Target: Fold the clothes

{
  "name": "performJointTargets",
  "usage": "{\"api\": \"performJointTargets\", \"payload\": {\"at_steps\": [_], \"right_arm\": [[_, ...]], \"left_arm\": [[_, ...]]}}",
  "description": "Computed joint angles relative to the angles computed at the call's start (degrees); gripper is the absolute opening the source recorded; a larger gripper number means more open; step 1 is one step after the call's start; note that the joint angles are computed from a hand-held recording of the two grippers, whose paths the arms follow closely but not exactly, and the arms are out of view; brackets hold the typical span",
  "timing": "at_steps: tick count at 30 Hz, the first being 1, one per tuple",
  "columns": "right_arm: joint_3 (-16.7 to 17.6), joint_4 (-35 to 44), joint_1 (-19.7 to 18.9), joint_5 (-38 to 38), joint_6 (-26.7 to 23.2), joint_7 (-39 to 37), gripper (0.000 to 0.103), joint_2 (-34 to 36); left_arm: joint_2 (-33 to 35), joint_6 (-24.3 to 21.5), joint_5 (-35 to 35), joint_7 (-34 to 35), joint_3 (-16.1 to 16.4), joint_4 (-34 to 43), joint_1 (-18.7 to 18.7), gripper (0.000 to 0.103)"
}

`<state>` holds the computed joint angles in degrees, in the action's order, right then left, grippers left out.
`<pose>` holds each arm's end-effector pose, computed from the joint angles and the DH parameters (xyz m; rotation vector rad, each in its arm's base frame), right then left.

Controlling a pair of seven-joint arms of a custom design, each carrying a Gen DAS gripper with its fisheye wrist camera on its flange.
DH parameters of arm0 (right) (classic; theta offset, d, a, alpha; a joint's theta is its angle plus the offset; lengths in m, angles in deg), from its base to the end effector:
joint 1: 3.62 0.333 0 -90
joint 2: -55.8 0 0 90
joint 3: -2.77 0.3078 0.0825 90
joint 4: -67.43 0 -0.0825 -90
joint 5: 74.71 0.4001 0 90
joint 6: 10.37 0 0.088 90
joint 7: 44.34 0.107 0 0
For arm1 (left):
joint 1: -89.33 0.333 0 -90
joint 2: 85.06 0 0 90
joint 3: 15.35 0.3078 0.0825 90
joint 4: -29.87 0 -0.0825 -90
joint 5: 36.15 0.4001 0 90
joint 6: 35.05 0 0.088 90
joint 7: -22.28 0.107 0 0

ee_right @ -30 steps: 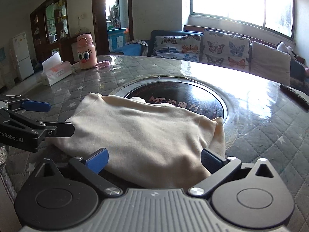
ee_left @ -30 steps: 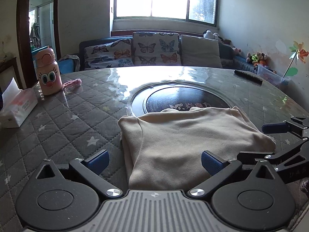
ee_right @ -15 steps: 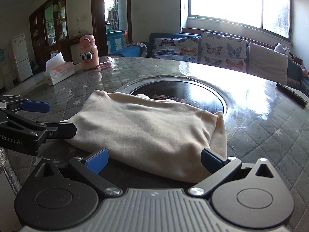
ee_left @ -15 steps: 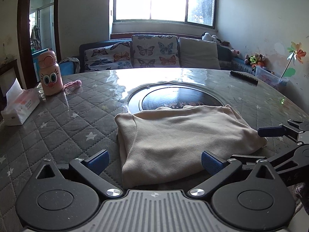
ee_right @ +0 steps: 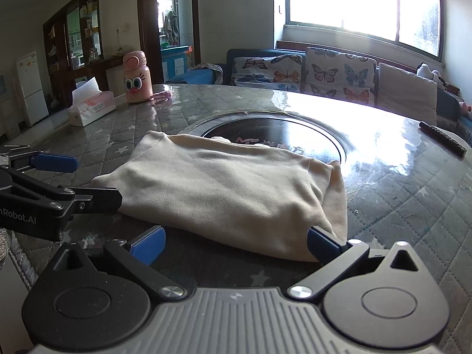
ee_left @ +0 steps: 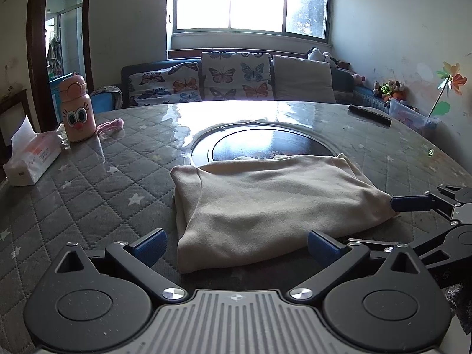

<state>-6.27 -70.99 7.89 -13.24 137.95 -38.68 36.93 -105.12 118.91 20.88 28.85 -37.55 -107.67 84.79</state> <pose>0.4921 0.0023 0.4626 -2.0584 0.9601 -0.4375 0.4281 -0.2551 0.4757 -1.7791 1.4937 -0.7860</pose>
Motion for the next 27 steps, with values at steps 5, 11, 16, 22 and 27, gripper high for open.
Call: {"api": "performJointTargets", "payload": {"at_steps": [5,11,16,22,27], "right_arm": [[-0.13,-0.58,0.03,0.32,0.13,-0.28,0.103,-0.55],[-0.33,-0.84,-0.02,0.40,0.11,-0.23,0.103,-0.79],[-0.40,-1.18,-0.14,0.21,0.12,-0.14,0.103,-1.01],[-0.52,-1.86,-0.14,-0.27,0.28,-0.03,0.103,-1.47],[-0.71,-2.37,-0.01,-0.56,0.18,0.00,0.103,-2.04]], "left_arm": [[-0.03,-0.87,-0.73,0.46,-0.08,0.07,-0.41,0.103],[-0.13,-1.39,-0.55,0.29,-0.30,0.17,-0.67,0.103],[0.13,-1.91,-0.86,0.67,-0.25,0.36,-1.10,0.103],[0.26,-2.41,-1.30,1.07,-0.22,0.43,-1.62,0.103],[0.28,-2.51,-1.30,1.13,-0.27,0.47,-1.88,0.103]]}}
